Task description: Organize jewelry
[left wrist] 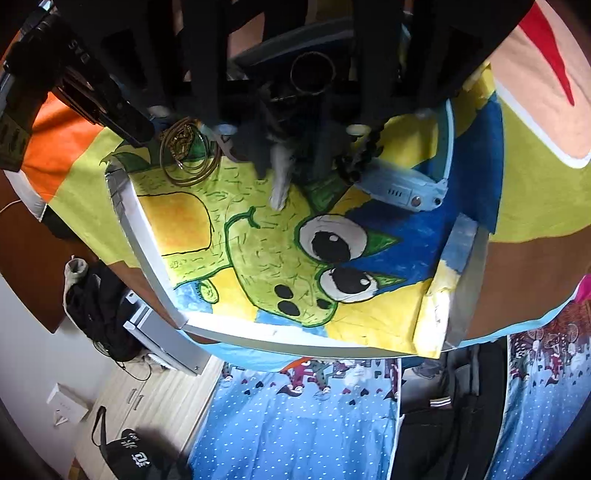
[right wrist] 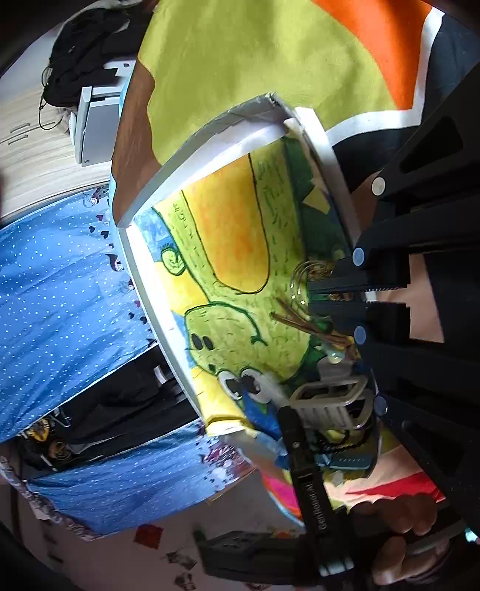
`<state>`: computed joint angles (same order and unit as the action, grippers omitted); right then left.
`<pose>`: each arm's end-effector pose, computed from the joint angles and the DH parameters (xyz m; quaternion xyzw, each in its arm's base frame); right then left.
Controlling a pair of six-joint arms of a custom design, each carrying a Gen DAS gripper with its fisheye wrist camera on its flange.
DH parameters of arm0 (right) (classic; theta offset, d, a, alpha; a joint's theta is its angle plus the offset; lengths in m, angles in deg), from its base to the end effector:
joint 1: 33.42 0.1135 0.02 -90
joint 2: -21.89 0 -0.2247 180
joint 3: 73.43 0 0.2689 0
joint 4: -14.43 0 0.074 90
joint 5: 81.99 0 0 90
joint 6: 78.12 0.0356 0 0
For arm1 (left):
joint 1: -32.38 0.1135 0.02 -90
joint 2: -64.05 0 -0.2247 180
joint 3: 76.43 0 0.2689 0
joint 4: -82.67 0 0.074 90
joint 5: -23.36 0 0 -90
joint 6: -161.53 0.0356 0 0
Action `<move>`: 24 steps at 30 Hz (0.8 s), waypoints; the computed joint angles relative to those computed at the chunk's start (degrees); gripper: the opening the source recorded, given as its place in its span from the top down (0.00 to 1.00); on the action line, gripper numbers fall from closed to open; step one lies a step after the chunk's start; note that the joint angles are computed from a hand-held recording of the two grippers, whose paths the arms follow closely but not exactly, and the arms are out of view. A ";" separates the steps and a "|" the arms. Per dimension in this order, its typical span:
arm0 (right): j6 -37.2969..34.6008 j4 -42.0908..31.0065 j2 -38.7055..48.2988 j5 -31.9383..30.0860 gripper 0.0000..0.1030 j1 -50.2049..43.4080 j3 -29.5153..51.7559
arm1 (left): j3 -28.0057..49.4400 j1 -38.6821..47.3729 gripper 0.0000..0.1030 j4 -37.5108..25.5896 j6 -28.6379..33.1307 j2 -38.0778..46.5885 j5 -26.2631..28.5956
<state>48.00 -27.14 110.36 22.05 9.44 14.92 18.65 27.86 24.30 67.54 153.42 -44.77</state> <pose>0.2727 0.2412 0.2654 -0.0033 0.9070 0.1722 0.3843 0.3479 -0.0408 0.2798 0.0650 0.9299 -0.2025 0.3001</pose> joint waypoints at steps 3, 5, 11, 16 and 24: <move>0.68 0.01 -1.79 0.76 0.74 0.72 -1.49 | -0.61 0.28 0.58 -0.88 -1.03 -1.53 -0.44; 1.36 0.56 -3.85 1.23 0.68 1.21 -3.14 | -0.78 0.23 0.55 -2.04 -1.18 -2.70 -0.93; 0.76 -2.36 -7.43 7.21 0.57 3.98 -3.19 | -5.85 0.41 0.34 -2.03 -2.22 -11.89 -2.14; 0.06 -4.31 -10.62 13.62 0.36 7.99 -2.82 | -10.51 1.27 0.15 -3.65 -1.83 -21.86 -2.60; -0.90 -6.53 -16.64 24.79 0.05 18.13 -3.06 | -15.69 4.53 0.09 -9.00 -1.06 -39.11 -1.96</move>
<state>47.10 -33.67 93.72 46.84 27.57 11.86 2.96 32.39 15.30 66.48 114.31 -46.73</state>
